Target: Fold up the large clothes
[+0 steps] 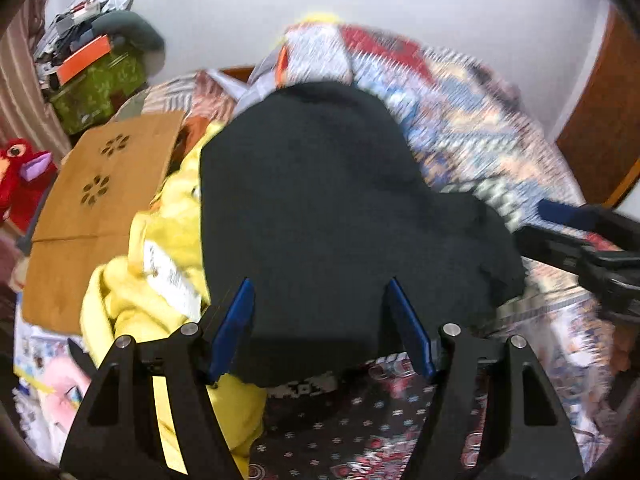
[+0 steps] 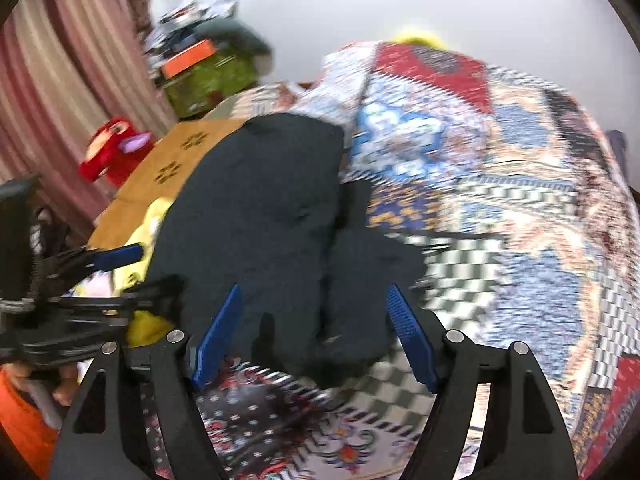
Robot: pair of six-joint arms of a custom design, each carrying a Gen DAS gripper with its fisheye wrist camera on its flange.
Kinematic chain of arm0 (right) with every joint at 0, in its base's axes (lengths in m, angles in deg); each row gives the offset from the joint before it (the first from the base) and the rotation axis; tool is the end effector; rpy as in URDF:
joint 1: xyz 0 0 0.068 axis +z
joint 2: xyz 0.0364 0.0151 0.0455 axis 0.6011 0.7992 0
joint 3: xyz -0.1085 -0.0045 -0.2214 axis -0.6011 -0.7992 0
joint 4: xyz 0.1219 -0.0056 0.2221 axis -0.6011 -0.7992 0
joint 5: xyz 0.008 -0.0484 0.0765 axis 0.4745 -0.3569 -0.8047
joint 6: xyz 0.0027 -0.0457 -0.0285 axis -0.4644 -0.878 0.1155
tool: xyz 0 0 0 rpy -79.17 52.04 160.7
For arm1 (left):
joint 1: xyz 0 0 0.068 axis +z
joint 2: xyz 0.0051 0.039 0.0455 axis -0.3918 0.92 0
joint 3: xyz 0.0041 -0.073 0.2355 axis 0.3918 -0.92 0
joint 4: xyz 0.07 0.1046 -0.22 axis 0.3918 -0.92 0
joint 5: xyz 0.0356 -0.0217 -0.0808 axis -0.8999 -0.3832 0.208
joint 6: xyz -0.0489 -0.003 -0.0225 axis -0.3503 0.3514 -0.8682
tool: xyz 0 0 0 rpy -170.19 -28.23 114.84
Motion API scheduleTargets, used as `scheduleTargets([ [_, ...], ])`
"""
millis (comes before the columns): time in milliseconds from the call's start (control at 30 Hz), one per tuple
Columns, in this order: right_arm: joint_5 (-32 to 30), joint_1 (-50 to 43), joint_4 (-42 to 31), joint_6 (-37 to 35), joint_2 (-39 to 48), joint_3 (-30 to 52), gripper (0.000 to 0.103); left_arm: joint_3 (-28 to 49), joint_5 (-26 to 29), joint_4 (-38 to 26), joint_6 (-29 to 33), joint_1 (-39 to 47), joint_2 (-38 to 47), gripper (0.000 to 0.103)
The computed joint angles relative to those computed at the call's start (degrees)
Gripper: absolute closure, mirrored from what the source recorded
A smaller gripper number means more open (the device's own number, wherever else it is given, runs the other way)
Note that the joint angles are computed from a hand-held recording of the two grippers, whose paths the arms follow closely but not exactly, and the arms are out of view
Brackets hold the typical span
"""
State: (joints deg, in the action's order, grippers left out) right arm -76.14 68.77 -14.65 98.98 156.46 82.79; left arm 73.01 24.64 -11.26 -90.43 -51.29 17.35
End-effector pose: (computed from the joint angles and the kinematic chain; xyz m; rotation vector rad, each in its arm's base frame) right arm 0.2707 0.1661 0.2296 -0.1159 2.5101 0.3661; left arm 0.3236 -0.1717 0.2161 0.4443 2.5455 -0.1713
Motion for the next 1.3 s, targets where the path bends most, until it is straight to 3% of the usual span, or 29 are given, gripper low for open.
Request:
scheduleTargets([
  [33, 0.1, -0.1, 0.5, -0.3, 1.7, 0.2, 0.031, -0.5, -0.6, 0.8, -1.2, 0.1, 0.9, 0.022],
  [100, 1.0, 0.8, 0.5, 0.6, 6.0, 1.9, 0.031, -2.9, 0.1, 3.6, -3.2, 1.1, 0.9, 0.016],
  [200, -0.1, 0.5, 3.1, 2.3, 7.0, -0.3, 0.030, -5.1, 2.3, 5.3, -4.1, 2.7, 0.2, 0.016],
  [367, -1.3, 0.1, -0.9, 3.3, 4.4, 0.3, 0.029, -6.3, -1.5, 3.5, -5.4, 0.5, -2.4, 0.017],
  [700, 4.1, 4.8, -8.8, 5.6, -10.1, -0.6, 0.029, -7.6, -8.8, -5.0, -9.2, -6.2, -16.3, 0.017],
  [833, 9.6, 9.8, -14.2, 7.1, -17.7, 1.7, 0.029, -6.2, -13.7, -9.8, -10.9, -11.2, -24.6, 0.018],
  [1033, 22.7, 23.0, -23.2, 12.4, -26.8, 9.0, 0.029, -0.1, -28.5, -19.6, -16.6, -24.3, -35.8, 0.017],
  [1167, 40.4, 39.0, -30.4, 17.3, -28.5, 16.1, 0.028, 7.0, -43.1, -28.6, -23.4, -38.9, -38.3, 0.017],
  [1300, 59.1, 56.2, -42.5, 29.3, -25.1, 23.9, 0.021, 16.9, -60.7, -43.4, -37.6, -57.7, -35.3, 0.017],
])
